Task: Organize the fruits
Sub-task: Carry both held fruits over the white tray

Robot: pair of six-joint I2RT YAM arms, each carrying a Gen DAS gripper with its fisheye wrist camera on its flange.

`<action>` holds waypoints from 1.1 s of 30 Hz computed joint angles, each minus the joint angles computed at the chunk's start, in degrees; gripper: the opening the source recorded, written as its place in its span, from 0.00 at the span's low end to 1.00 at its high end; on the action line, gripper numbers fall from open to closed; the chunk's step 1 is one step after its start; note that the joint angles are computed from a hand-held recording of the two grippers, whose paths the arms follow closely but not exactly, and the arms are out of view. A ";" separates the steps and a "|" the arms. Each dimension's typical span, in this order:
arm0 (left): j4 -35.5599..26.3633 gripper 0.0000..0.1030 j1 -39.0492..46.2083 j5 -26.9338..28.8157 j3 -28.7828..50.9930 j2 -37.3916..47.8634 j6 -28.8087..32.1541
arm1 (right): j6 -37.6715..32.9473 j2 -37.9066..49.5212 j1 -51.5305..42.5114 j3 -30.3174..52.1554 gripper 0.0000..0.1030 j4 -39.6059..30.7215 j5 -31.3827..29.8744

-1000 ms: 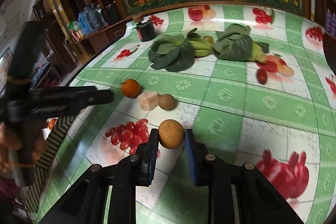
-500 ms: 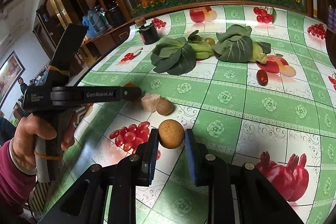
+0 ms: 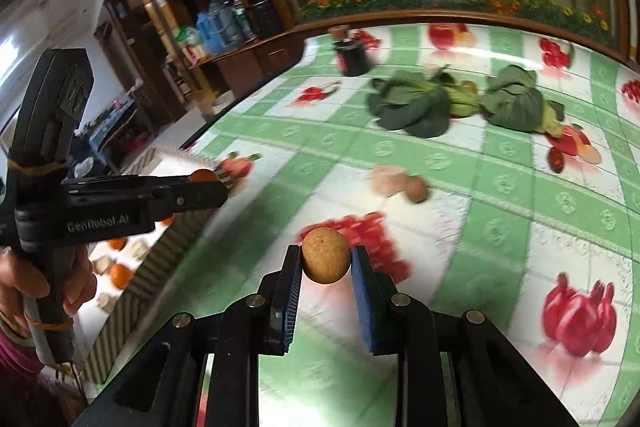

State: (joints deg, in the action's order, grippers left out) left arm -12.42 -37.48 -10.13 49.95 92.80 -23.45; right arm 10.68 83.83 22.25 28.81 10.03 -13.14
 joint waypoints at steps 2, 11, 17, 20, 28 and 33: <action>0.65 0.30 -1.05 -2.15 -3.91 -3.45 -0.71 | 1.47 -1.29 2.50 -1.16 0.24 0.42 1.04; 0.04 0.30 -2.34 -6.94 -15.77 -16.47 -3.14 | 10.11 -4.69 16.73 -4.34 0.24 2.53 8.05; -2.51 0.30 -1.88 -9.85 -21.85 -25.75 -4.17 | 13.20 -3.87 23.84 -2.50 0.24 1.72 11.78; -4.32 0.30 -1.86 -11.58 -24.70 -30.60 -4.52 | 13.67 -2.98 26.27 -1.45 0.24 1.56 13.05; -11.42 0.30 4.75 -8.04 -30.28 -45.13 -3.42 | 15.43 -0.46 32.91 2.05 0.24 0.52 16.33; -18.79 0.30 15.49 -1.77 -32.19 -55.91 1.41 | 15.51 2.19 36.05 4.78 0.24 0.23 16.94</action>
State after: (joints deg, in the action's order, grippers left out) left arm -31.21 -21.99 -11.90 17.76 36.89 -22.04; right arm 26.19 86.02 58.30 33.59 10.27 3.80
